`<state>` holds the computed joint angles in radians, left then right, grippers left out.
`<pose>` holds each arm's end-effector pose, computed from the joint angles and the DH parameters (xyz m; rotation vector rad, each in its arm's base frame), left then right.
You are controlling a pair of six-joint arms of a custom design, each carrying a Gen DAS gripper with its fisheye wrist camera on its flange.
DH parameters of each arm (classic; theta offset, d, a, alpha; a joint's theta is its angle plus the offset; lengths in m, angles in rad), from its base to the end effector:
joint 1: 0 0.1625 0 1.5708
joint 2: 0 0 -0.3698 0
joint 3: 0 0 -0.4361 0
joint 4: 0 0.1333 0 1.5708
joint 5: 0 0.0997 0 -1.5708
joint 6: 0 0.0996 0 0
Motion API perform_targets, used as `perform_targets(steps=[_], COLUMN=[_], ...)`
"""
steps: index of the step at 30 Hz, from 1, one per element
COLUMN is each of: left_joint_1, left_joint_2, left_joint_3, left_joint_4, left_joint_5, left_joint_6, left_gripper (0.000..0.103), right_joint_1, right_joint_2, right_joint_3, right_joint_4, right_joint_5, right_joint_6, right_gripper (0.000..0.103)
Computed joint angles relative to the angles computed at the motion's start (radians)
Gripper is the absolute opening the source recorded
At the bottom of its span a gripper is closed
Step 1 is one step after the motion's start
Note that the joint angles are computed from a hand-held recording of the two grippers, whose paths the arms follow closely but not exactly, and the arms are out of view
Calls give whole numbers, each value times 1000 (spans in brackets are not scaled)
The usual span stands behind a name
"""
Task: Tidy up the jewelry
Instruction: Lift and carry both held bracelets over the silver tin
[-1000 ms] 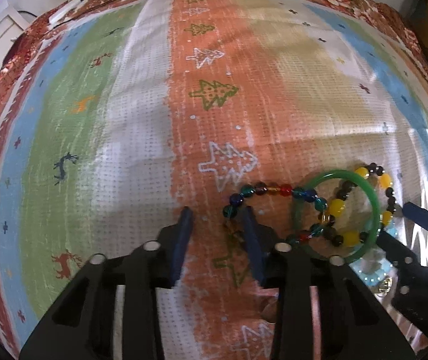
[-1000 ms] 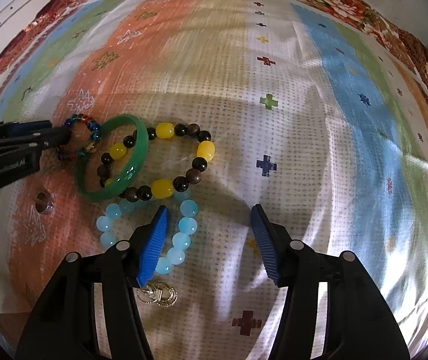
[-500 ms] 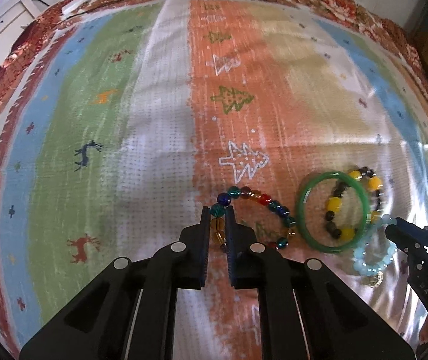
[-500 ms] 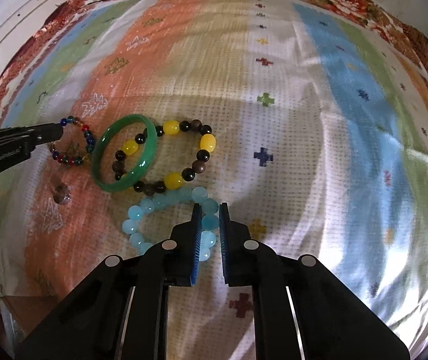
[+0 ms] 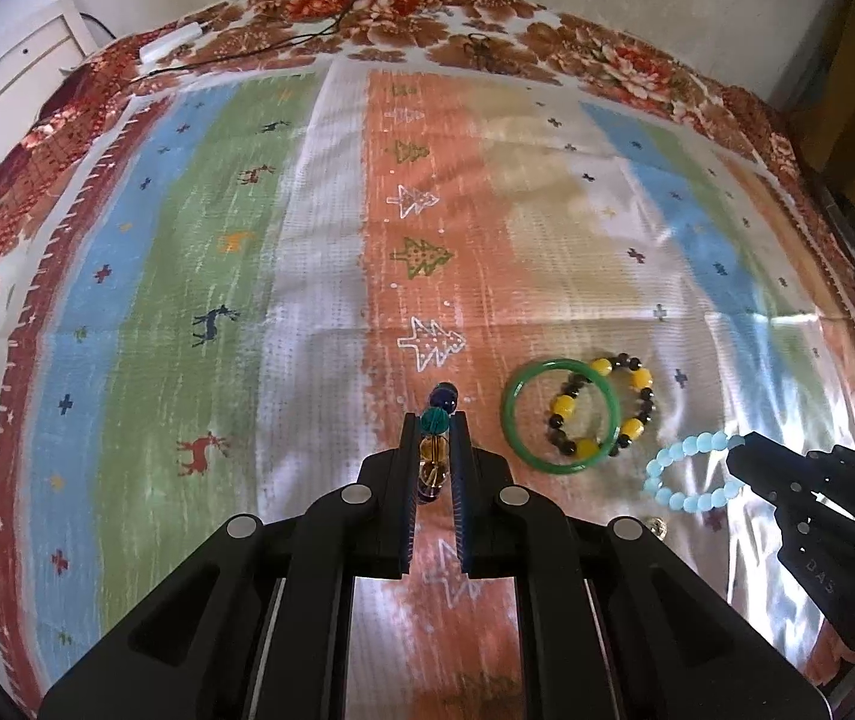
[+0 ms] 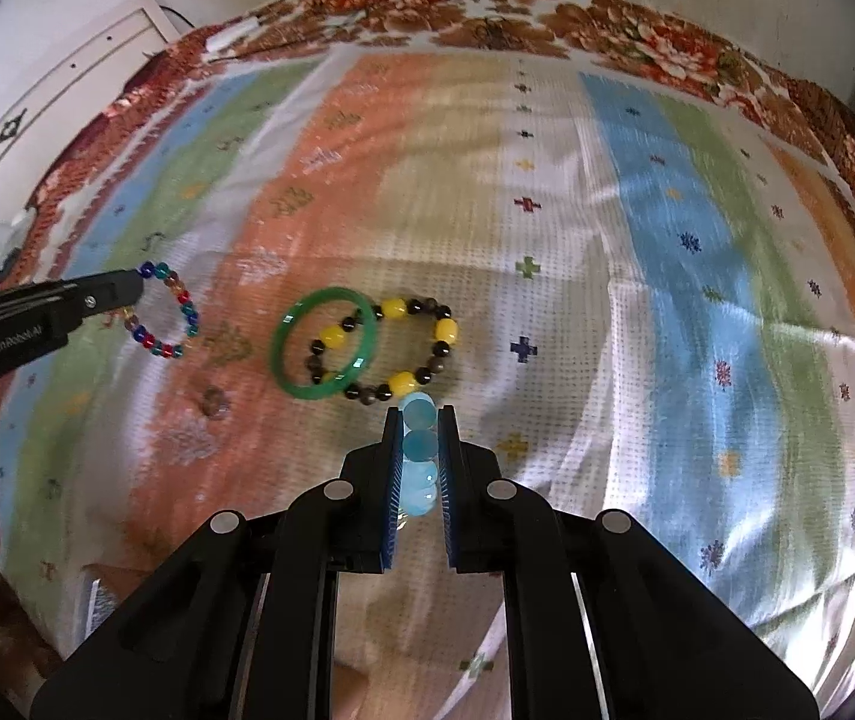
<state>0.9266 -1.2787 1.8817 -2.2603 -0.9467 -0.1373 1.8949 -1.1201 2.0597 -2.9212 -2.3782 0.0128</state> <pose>-0.1904 -0.5724 0.1974 0.6085 2.4921 -0.4178 0.2293 -0.4898 0.1200 0.1567 -2.3386 0.6467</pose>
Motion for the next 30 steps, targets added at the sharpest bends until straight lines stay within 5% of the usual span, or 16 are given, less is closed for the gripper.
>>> perform_targets(steps=[30], left_joint_1=[-132], left_joint_2=[-287], left_joint_3=[197], left_joint_4=[-5], left_joint_5=[-72], left_joint_6=[-22], left_gripper=[9], right_joint_1=[171], right_joint_2=[-93], right_joint_3=[105], right_joint_4=[-72], right_joint_5=[-2], right_joint_6=[-14], right_gripper=[12])
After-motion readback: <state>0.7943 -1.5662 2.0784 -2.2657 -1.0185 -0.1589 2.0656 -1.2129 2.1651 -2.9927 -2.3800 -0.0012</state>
